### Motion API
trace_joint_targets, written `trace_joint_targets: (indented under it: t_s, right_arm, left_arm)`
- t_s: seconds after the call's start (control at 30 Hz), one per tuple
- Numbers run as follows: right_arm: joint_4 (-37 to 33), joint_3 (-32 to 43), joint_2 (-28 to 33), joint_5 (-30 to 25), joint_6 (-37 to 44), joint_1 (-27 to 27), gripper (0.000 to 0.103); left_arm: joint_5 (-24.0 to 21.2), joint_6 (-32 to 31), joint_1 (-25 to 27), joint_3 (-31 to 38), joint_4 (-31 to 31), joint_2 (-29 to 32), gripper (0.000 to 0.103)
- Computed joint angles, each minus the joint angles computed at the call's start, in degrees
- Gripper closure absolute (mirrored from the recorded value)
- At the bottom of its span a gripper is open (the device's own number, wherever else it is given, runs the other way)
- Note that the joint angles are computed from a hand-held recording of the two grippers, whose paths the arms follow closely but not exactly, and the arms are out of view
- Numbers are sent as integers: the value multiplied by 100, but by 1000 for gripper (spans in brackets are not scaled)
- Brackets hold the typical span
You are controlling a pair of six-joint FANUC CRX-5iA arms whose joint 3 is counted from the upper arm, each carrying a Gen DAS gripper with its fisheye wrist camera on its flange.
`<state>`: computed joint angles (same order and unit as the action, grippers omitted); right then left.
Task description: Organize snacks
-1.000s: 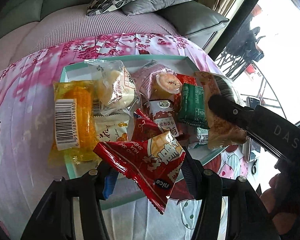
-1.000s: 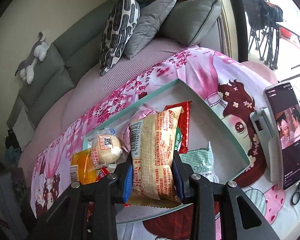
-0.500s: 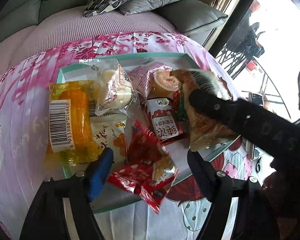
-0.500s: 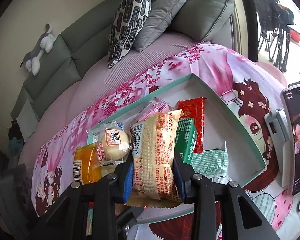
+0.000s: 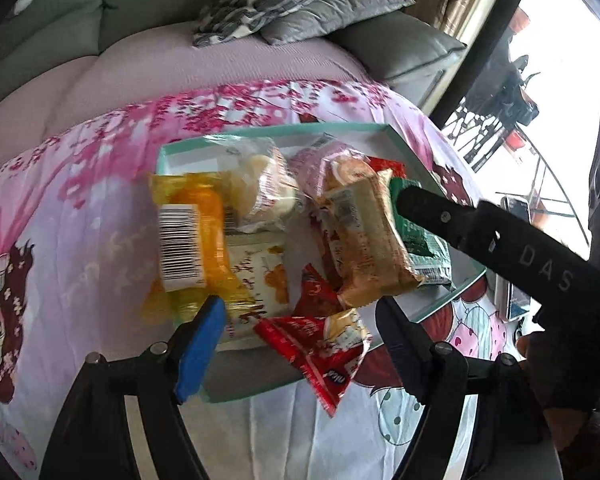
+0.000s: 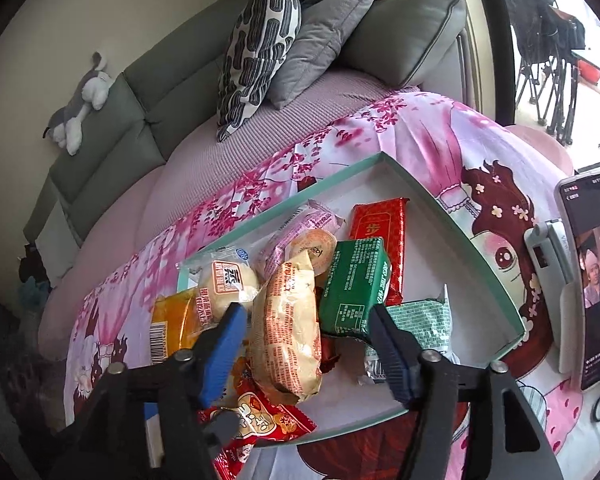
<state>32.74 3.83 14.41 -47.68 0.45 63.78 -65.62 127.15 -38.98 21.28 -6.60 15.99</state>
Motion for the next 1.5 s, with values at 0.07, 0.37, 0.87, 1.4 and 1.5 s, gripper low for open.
trace_joint_targets:
  t_s: [0.07,0.37,0.87,1.4,1.5]
  right_arm:
    - [-33,38,23,-21,35,21,24]
    - [496,-73,7,-57,-364,230,0]
    - [266,375,300,-730,236,968,0]
    - [-197,726,554,-917,632,1055,0]
    - [-234,771,589,-998,685,1044,0]
  left_arm:
    - [-242,157,-13,91,-171,-40,25]
    - [-707,1178,-110,-85,-1123,-513,10]
    - [-1659,2365,-281,-1015,-2197,-1335,3]
    - [-1844,2428,-74,-1398,-1843,-1506,3]
    - [-1811,2398,7,-1430,-1702,-1484,3]
